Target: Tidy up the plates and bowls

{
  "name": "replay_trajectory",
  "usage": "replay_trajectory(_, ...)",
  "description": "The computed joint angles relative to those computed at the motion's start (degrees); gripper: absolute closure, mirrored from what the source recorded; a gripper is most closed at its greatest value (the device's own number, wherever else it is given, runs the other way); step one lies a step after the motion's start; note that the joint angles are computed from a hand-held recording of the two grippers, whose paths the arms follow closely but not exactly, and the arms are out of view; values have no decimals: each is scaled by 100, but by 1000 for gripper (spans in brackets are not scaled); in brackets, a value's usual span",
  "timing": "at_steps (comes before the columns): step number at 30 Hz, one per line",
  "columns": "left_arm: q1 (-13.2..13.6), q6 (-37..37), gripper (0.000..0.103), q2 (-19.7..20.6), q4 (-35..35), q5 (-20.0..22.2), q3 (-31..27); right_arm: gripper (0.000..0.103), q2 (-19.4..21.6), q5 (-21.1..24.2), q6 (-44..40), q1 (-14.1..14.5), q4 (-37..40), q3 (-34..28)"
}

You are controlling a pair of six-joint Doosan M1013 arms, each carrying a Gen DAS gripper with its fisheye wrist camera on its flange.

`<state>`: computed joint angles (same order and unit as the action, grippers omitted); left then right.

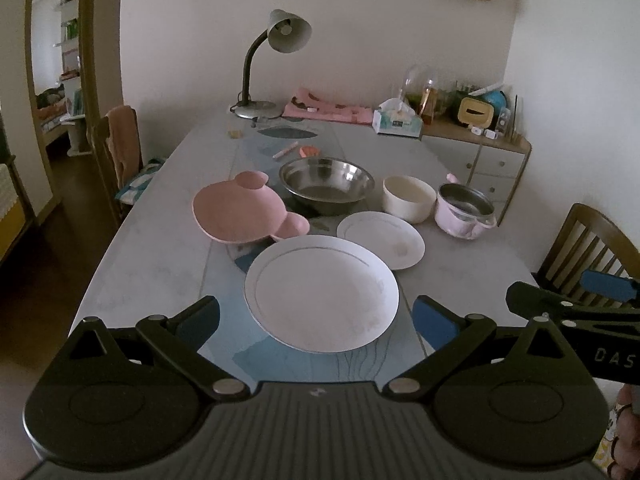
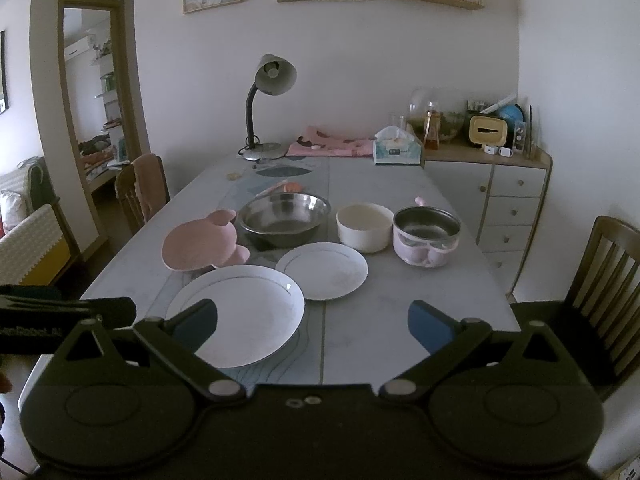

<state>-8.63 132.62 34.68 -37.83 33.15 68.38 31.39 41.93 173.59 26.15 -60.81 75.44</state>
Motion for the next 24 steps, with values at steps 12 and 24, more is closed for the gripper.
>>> replay_trajectory(12, 54, 138, 0, 72, -206, 61, -114, 1, 76, 101, -87, 16, 53, -149)
replay_trajectory(24, 91, 436, 0, 120, -512, 65, -162, 1, 167, 240, 57, 40, -55, -263)
